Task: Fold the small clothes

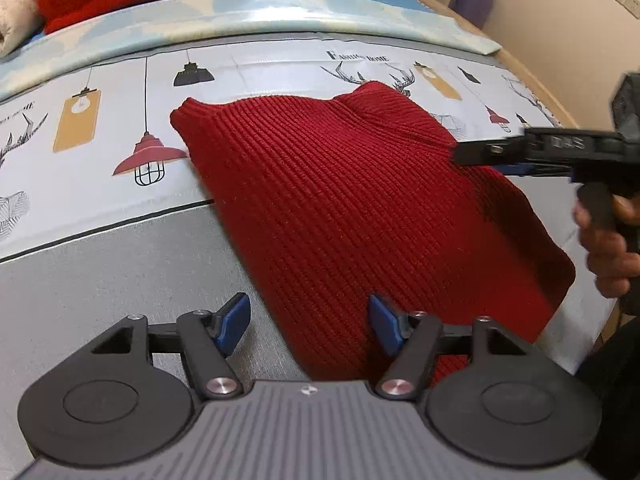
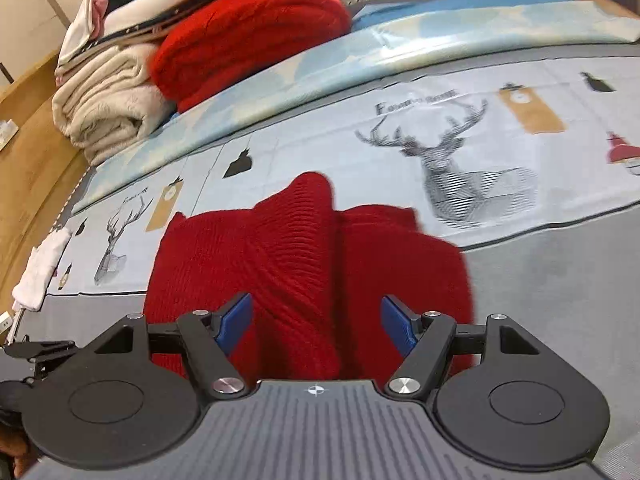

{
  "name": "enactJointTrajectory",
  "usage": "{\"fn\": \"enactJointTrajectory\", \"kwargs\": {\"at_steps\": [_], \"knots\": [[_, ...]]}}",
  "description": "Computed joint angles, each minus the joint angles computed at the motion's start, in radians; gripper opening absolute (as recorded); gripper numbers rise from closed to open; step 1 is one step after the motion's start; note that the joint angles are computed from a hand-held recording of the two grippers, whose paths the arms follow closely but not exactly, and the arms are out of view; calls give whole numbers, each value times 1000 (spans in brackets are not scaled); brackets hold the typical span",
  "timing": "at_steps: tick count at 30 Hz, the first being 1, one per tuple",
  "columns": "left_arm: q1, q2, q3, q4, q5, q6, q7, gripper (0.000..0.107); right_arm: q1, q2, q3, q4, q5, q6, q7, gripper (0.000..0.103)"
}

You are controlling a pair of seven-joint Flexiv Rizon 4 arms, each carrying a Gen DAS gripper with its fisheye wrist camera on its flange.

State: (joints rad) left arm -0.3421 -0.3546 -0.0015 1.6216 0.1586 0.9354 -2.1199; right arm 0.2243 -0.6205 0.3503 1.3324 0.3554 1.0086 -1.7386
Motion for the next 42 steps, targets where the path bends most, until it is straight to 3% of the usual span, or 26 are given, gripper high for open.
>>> {"fn": "enactJointTrajectory", "kwargs": {"at_steps": [5,6,10,16,22,24,26,28,30,31,32,35,37,38,42], "knots": [[-6,4,2,-4,23,-3,7,71,19,-35,2,-44,5,-36,22,71],[-6,5,2,-2,23,-2,7,71,19,-38,7,-48,7,-30,13,54],[-5,1,4,0,29,22,2,71,6,-41,24,-49,44,31,19,27],[-17,6,11,-3,58,31,-1,71,31,-29,-10,-8,-10,69,40,24],[-22,21,20,24,101,163,-13,71,41,14,-32,54,-86,86,58,44],[-10,24,7,43,79,223,10,71,20,44,-14,87,-83,122,26,44],[6,21,-19,57,31,249,67,71,-37,66,46,93,-45,94,-63,45],[6,4,-37,36,-11,164,140,70,-59,89,58,97,-31,4,-117,49],[-17,-27,-29,-27,-4,-28,187,73,7,120,-29,156,-137,-40,-96,51],[-23,-34,-27,-38,-1,-49,189,73,26,130,-56,186,-173,-34,-90,58],[-26,-33,-24,-38,0,-32,181,73,29,133,-65,191,-178,-44,-80,70],[-25,-17,-7,-5,-15,66,109,73,-5,132,-52,167,-100,-34,-50,70],[-28,-4,19,18,-12,132,14,77,-39,126,-34,142,-29,-40,-39,72],[-26,3,31,32,-16,155,-34,83,-46,123,-37,136,-9,-37,-23,74],[-5,9,48,59,-53,173,-186,86,-33,103,-77,121,-11,-8,77,80]]}}
